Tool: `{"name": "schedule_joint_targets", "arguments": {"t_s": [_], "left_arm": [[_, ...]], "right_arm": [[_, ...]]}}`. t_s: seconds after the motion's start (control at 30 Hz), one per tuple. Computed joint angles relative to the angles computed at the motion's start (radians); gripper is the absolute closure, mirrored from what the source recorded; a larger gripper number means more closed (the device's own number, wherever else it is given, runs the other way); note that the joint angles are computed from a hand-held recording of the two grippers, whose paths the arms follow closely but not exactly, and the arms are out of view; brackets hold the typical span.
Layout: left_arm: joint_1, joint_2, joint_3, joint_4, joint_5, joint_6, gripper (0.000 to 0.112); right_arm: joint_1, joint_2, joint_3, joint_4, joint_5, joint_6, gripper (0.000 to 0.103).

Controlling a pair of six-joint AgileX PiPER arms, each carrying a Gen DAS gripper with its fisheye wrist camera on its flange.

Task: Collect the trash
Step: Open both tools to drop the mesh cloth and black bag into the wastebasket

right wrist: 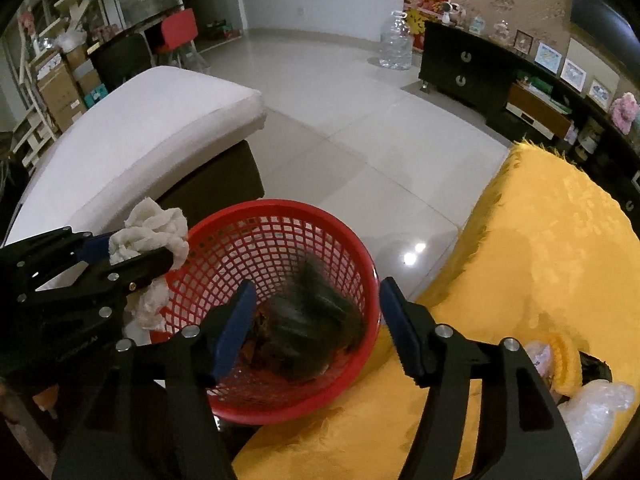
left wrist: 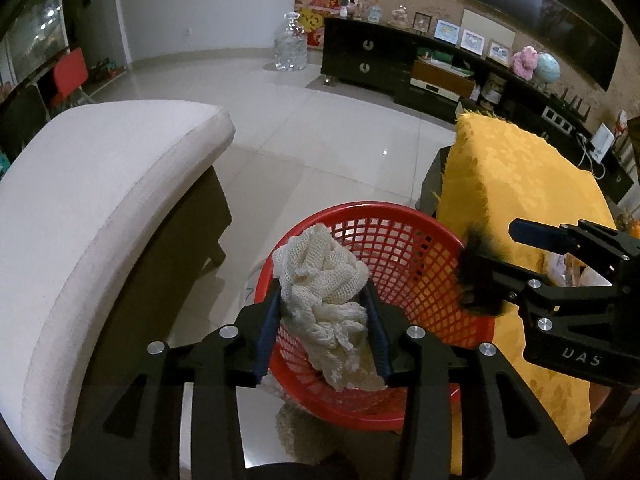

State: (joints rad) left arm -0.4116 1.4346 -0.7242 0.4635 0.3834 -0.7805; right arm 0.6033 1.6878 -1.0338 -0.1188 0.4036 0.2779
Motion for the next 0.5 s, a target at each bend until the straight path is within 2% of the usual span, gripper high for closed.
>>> {"name": "schedule_joint_targets", "arguments": {"t_s": [0.1, 0.23, 0.5], "left_arm": [[-0.004, -0.003, -0.005, -0.001, -0.003, 0.009, 0.064], [-0.021, -0.016, -0.005, 0.042, 0.006, -0.037, 0.047], [-0.045, -0.061, 0.005, 0.112, 0.041, -0.123, 0.038]], "right_arm": [[-0.003, -0.006, 0.006, -0.001, 0.000, 0.005, 0.041], [-0.014, -0.032, 0.031, -0.004, -0.005, 0.008, 0.041], [-0.049, -0.136, 0.102, -0.013, -0.006, 0.020, 0.040]]}}
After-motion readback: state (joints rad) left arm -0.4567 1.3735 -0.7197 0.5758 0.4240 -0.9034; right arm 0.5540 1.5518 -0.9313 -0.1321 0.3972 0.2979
